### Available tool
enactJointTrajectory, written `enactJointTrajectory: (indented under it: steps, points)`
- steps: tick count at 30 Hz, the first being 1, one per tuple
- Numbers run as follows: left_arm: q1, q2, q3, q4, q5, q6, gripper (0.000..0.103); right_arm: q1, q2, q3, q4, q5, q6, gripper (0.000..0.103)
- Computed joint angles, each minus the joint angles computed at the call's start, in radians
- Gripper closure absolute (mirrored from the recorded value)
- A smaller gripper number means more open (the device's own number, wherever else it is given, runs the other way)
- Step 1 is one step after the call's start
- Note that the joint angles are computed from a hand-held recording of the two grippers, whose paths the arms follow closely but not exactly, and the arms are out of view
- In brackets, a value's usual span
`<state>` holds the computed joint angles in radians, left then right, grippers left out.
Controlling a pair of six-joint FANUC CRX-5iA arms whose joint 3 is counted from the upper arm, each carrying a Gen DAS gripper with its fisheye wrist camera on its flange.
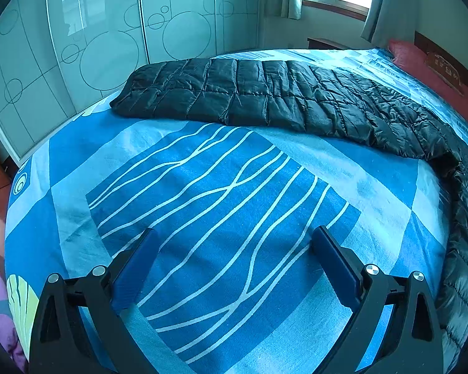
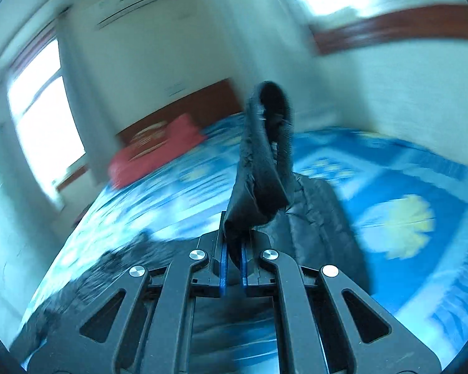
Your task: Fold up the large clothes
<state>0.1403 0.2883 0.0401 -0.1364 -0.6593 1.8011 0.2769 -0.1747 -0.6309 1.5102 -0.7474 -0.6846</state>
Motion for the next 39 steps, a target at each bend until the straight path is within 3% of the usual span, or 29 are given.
enactJointTrajectory:
  steps: [10, 16, 22, 25, 28, 32, 37, 39]
  points:
    - [0.004, -0.007, -0.023, 0.015, 0.03, -0.007, 0.005, 0.142, 0.406, 0.393, -0.096, 0.137, 0.203, 0.097]
    - [0.005, -0.011, -0.032, 0.019, 0.042, -0.008, 0.005, 0.209, 0.62, 0.664, -0.357, 0.174, 0.501, 0.097]
    - [0.006, -0.012, -0.034, 0.019, 0.045, -0.008, 0.005, 0.245, 0.737, 0.837, -0.578, 0.154, 0.733, 0.097]
    - [0.005, -0.011, -0.032, 0.016, 0.043, -0.007, 0.005, 0.266, 0.827, 1.013, -0.822, 0.087, 0.974, 0.097]
    - [0.005, -0.011, -0.033, 0.017, 0.044, -0.007, 0.005, 0.276, 0.869, 1.106, -0.945, 0.013, 1.096, 0.087]
    - [0.006, -0.012, -0.034, 0.018, 0.045, -0.008, 0.005, 0.279, 0.791, 0.987, -0.932, 0.143, 1.06, 0.052]
    - [0.005, -0.012, -0.034, 0.017, 0.045, -0.006, 0.005, 0.272, 0.591, 0.713, -0.747, 0.256, 0.947, 0.055]
    - [0.005, -0.012, -0.034, 0.016, 0.044, -0.006, 0.005, 0.246, 0.499, 0.6, -0.664, 0.254, 0.879, 0.072]
